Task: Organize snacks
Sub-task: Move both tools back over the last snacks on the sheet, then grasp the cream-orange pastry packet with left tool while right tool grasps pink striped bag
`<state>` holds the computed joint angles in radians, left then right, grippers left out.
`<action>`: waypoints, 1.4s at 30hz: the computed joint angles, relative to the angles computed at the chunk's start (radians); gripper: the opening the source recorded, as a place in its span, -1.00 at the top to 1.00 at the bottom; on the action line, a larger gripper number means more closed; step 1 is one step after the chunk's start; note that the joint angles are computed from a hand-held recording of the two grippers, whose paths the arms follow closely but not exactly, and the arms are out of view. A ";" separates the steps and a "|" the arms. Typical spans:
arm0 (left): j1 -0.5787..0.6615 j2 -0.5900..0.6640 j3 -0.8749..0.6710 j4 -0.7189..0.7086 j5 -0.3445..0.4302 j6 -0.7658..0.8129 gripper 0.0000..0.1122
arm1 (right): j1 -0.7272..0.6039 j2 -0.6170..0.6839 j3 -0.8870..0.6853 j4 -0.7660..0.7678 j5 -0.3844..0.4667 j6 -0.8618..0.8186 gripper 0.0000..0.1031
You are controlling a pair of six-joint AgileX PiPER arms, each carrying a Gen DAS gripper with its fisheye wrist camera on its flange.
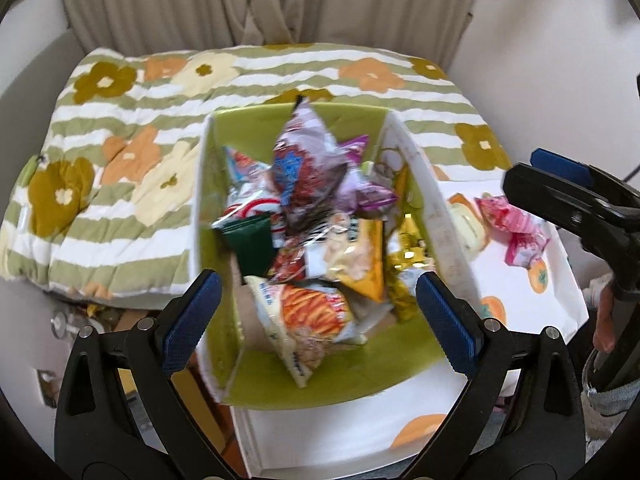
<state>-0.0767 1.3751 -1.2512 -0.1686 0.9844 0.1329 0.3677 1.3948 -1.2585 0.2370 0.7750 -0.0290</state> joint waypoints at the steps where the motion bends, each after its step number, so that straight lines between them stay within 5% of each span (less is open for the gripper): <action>1: -0.019 -0.002 -0.002 0.005 -0.002 -0.014 -0.73 | -0.025 -0.033 0.023 0.023 0.003 -0.019 -0.88; 11: -0.342 0.057 -0.080 0.173 -0.034 -0.343 -0.73 | -0.421 -0.213 0.150 0.222 0.134 -0.357 -0.88; 24: -0.710 0.445 -0.381 0.421 -0.003 -0.896 -0.73 | -1.007 0.002 0.125 0.486 0.373 -1.139 -0.88; 31: -0.712 0.660 -0.529 0.415 0.030 -1.044 -0.73 | -1.049 0.195 0.084 0.525 0.353 -1.364 -0.88; 42: -0.668 0.879 -0.661 0.420 0.055 -1.186 -0.73 | -0.927 0.412 0.006 0.489 0.270 -1.521 -0.88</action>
<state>-0.7444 2.2540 -1.9126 0.2510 1.0399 -1.0535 -0.5593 1.8071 -1.2521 0.7263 1.0446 -1.5501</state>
